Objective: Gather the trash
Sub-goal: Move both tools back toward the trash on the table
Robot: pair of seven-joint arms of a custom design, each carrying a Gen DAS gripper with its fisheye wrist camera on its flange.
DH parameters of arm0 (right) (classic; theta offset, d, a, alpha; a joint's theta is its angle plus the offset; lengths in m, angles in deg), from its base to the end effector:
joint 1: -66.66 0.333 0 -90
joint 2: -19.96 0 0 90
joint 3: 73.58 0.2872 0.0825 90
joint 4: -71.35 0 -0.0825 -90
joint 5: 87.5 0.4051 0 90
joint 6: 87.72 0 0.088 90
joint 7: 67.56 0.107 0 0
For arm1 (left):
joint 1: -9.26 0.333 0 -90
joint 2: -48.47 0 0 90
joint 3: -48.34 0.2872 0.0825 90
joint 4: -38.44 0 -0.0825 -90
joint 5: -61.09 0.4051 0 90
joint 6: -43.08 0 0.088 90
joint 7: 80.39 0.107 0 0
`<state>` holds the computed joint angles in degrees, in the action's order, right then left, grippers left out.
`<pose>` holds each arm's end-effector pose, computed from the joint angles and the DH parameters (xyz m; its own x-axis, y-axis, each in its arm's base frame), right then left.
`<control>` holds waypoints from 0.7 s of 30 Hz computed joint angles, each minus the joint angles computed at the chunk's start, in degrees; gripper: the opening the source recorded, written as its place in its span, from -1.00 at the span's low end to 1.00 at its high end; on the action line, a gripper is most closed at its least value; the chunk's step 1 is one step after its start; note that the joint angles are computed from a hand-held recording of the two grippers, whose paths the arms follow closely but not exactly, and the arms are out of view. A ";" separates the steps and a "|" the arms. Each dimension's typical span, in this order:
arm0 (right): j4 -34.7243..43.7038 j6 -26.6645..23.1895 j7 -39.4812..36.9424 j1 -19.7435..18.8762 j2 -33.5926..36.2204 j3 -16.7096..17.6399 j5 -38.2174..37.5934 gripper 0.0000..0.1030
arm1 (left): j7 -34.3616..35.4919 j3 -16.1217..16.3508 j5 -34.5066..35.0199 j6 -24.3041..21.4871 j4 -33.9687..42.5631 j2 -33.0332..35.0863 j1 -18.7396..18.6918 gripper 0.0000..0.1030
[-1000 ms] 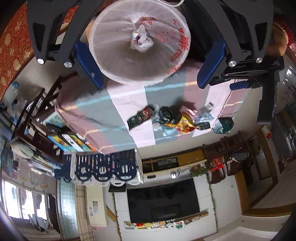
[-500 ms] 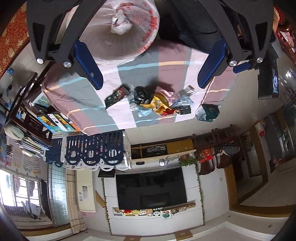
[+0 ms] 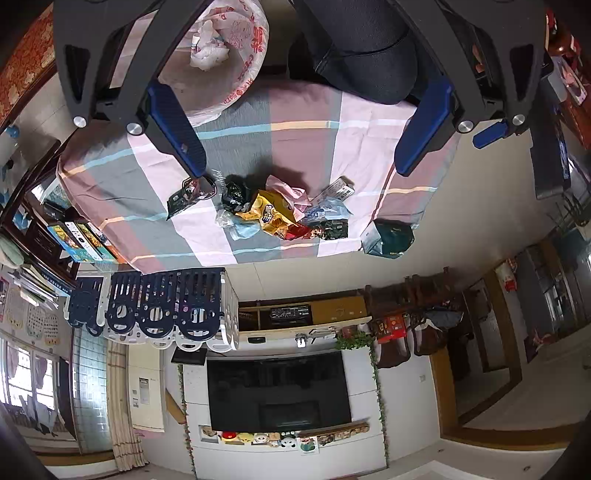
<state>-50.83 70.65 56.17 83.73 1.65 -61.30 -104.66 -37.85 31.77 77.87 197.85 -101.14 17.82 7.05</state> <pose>0.4591 0.2878 0.6171 0.2330 -0.9643 -0.1261 -0.5749 -0.0320 -0.8176 0.4447 -0.1749 0.5435 0.1783 -0.9667 0.1836 -0.6433 -0.2557 -0.7217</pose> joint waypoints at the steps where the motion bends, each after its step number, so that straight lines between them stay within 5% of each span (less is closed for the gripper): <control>1: 0.20 0.02 -0.09 0.09 0.29 0.03 0.04 0.93 | -0.31 -0.08 0.07 -0.23 -0.06 -0.02 0.22 0.93; 11: 5.66 -1.22 1.14 0.36 8.51 0.03 -4.02 0.93 | -2.81 0.17 1.20 -0.93 -1.14 0.92 2.19 0.93; 21: 13.18 -1.41 -0.58 3.78 19.47 -4.27 -3.46 0.93 | -5.64 1.71 2.30 -0.17 -2.63 4.80 4.04 0.93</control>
<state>-37.65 69.24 55.59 87.51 21.12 -65.56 -108.12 -43.49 33.49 80.17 197.68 -103.77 22.62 11.09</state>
